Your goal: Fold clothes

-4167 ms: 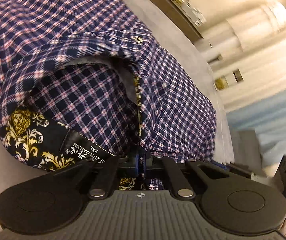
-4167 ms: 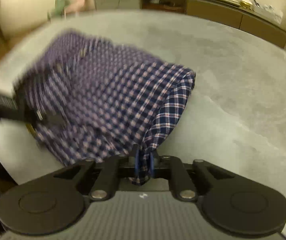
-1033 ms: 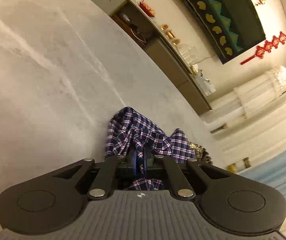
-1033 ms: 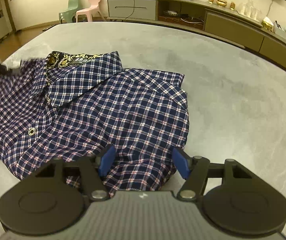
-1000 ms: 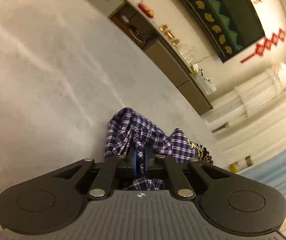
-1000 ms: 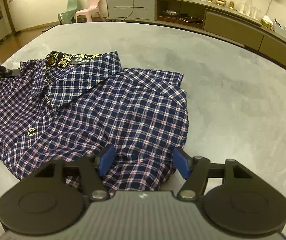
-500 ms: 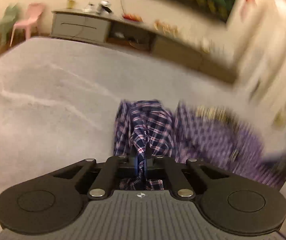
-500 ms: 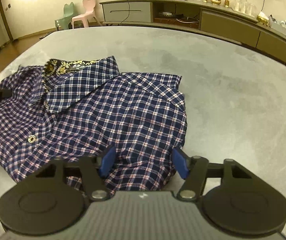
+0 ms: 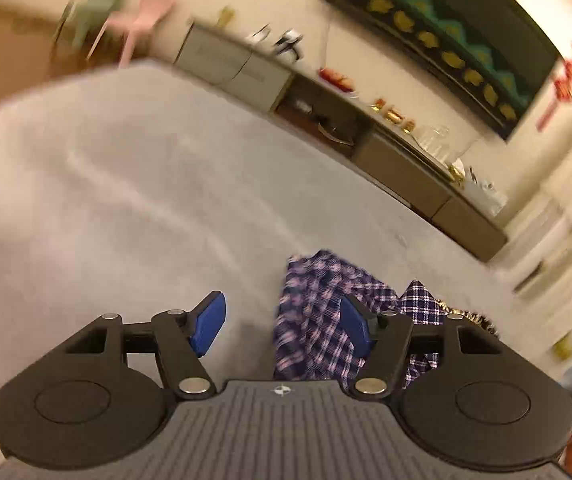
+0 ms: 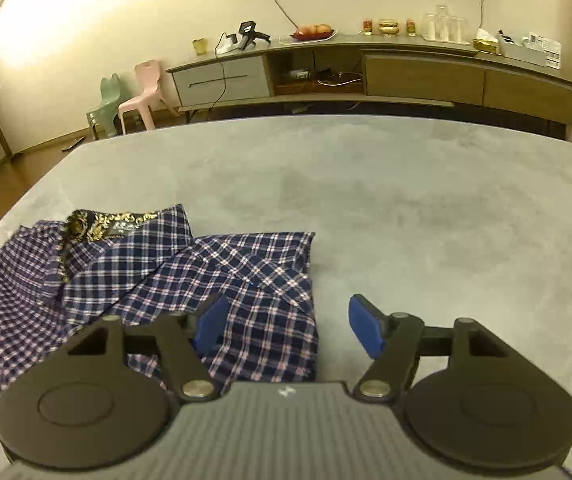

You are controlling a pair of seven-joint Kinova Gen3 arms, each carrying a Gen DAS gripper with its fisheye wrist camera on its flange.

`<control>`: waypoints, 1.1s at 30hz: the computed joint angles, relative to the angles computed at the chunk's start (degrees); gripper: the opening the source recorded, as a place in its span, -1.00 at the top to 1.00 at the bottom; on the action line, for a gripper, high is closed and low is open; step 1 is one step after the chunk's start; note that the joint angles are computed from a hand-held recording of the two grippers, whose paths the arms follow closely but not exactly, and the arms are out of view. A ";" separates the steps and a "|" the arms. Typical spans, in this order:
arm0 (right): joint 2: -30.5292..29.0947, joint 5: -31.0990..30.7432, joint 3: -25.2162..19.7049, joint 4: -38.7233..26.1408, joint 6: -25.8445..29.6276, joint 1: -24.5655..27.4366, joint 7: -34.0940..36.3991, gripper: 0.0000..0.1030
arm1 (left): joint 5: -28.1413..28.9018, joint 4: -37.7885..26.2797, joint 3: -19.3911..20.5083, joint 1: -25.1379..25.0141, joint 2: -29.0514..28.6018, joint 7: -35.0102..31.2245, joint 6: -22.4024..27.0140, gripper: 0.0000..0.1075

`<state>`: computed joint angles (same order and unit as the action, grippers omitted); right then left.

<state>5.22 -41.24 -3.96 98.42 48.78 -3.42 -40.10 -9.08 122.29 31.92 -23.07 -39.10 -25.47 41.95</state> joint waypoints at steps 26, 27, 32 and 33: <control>-7.78 0.44 -10.59 7.35 -4.87 7.97 6.89 0.08 | 0.31 -5.23 8.05 0.38 7.16 -6.30 7.18 0.78; -7.01 2.77 -10.93 7.64 -5.25 6.93 5.70 0.11 | -0.38 -5.00 7.31 1.19 7.20 -5.09 7.06 0.80; -5.47 4.53 -0.60 2.17 2.20 -0.72 -0.17 0.15 | -6.25 -9.66 8.36 8.97 8.71 -2.59 11.07 0.76; -7.48 2.45 2.00 2.79 3.56 -2.77 1.09 0.15 | -6.59 -10.63 8.13 11.23 9.34 -4.01 11.62 0.73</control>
<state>-2.26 -38.79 -1.96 101.21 52.34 -6.19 -39.01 -15.66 111.66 40.05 -11.84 -29.76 -29.49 53.57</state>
